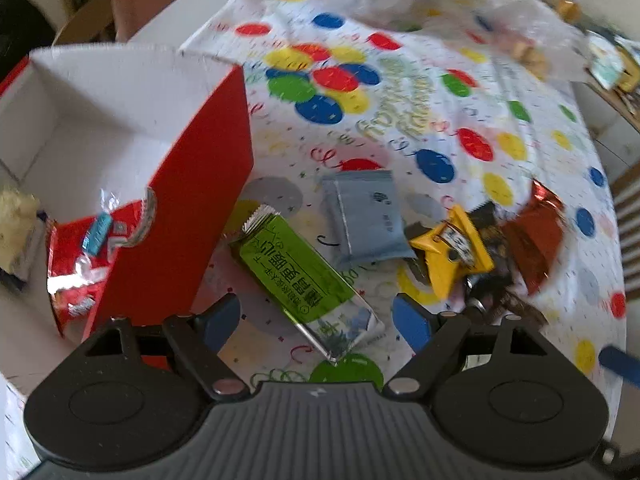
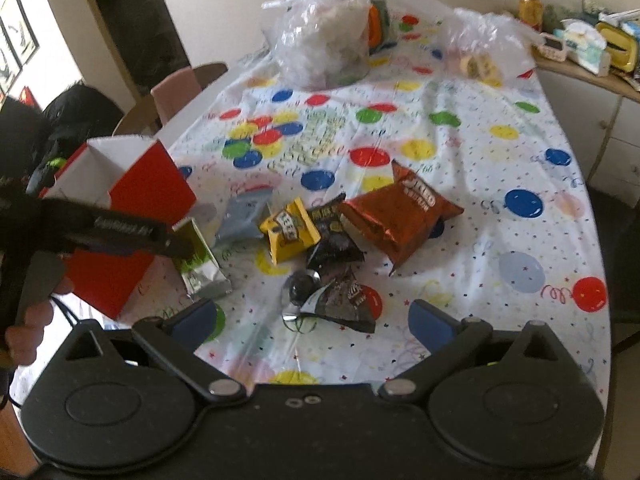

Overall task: Organize snacks
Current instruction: 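Grasp the green snack bar with the left tool while the right tool grasps a dark candy, then carry the green bar and dark candy into the red box and open both tools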

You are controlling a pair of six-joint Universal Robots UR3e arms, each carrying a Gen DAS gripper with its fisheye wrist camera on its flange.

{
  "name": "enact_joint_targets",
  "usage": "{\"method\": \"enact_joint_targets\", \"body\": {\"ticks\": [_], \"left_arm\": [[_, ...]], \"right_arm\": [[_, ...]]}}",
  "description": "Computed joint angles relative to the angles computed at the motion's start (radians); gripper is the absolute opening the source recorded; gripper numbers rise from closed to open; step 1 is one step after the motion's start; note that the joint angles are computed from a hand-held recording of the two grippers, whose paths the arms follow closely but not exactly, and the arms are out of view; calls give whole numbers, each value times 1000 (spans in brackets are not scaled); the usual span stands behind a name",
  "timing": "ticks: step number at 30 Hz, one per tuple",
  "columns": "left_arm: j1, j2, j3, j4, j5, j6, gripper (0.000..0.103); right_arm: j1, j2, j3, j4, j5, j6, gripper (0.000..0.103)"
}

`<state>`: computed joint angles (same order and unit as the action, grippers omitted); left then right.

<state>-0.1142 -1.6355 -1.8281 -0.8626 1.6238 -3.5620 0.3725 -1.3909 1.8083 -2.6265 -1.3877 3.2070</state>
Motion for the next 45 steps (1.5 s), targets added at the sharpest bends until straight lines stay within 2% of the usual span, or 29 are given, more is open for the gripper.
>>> {"method": "enact_joint_targets", "body": {"ticks": [5,10,14,19,23,26,28,29,31,40,45], "left_arm": [[-2,-105,89,-42,5,-71,83],[-4,-176,142,-66,25,-118,82],[2,-205,163,-83,29,-125,70],[2,-218,170,-84,31,-126,68],[-11,-227,183,-94,56,-124,63],[-17,-224,182,-94,69,-121,55],[-19,-219,173,-85,73,-119,51],[-19,-210,162,-80,74,-118,48],[-18,-196,142,-66,72,-110,47],[9,-110,38,-23,24,-68,43],[40,-38,-44,4,-22,-30,43]], "right_arm": [[-29,74,-68,59,40,-40,102],[-37,164,-141,95,54,-40,98],[-32,221,-198,119,60,-48,93],[-28,268,-247,134,56,-53,83],[-21,291,-269,143,36,-53,78],[-14,301,-279,144,21,-51,69],[-11,303,-280,144,15,-49,56],[-8,304,-283,147,11,-48,53],[-3,302,-282,147,0,-49,42],[4,251,-210,99,-28,-5,25],[1,184,-137,69,-24,23,21]]}}
